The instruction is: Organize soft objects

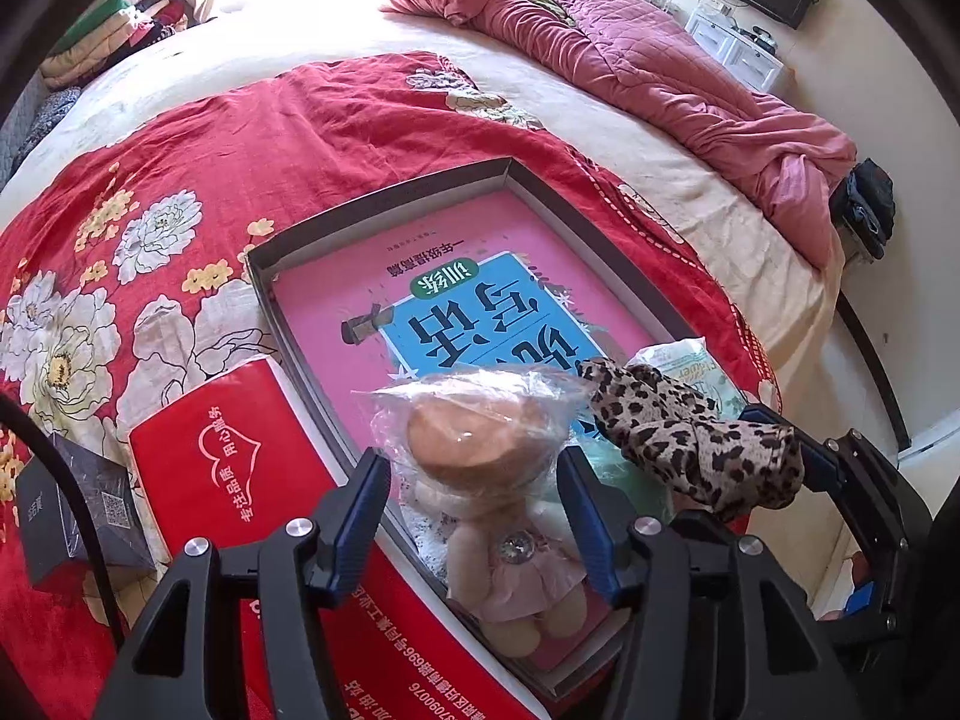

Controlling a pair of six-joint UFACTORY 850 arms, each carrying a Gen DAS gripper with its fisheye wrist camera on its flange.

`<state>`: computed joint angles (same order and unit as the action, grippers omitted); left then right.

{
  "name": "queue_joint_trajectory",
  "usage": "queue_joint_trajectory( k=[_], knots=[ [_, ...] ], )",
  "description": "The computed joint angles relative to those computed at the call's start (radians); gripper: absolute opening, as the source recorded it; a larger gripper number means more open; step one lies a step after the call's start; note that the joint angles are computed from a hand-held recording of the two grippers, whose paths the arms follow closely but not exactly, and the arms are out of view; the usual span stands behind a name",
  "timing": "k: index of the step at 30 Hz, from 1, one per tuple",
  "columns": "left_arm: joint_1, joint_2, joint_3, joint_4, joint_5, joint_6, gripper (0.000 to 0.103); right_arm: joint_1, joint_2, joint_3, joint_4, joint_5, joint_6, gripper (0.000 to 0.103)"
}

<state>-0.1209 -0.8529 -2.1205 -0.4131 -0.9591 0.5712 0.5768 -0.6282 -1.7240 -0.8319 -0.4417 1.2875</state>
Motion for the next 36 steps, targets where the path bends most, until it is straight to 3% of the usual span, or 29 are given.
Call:
queue_joint_trajectory(
  k=[11, 16, 26, 36],
  knots=[
    [0.004, 0.028, 0.035, 0.0, 0.022, 0.019, 0.058, 0.011, 0.0, -0.015, -0.001, -0.077, 0.004, 0.072],
    [0.01, 0.056, 0.069, -0.022, 0.044, 0.044, 0.064, 0.017, 0.012, -0.008, -0.04, -0.115, 0.063, 0.076],
    [0.033, 0.119, 0.147, -0.034, 0.094, 0.068, 0.068, 0.03, 0.034, -0.008, -0.1, -0.193, 0.185, 0.077],
    [0.076, 0.204, 0.243, -0.109, 0.136, 0.131, 0.078, 0.049, 0.038, -0.042, -0.056, -0.265, 0.249, 0.078]
  ],
)
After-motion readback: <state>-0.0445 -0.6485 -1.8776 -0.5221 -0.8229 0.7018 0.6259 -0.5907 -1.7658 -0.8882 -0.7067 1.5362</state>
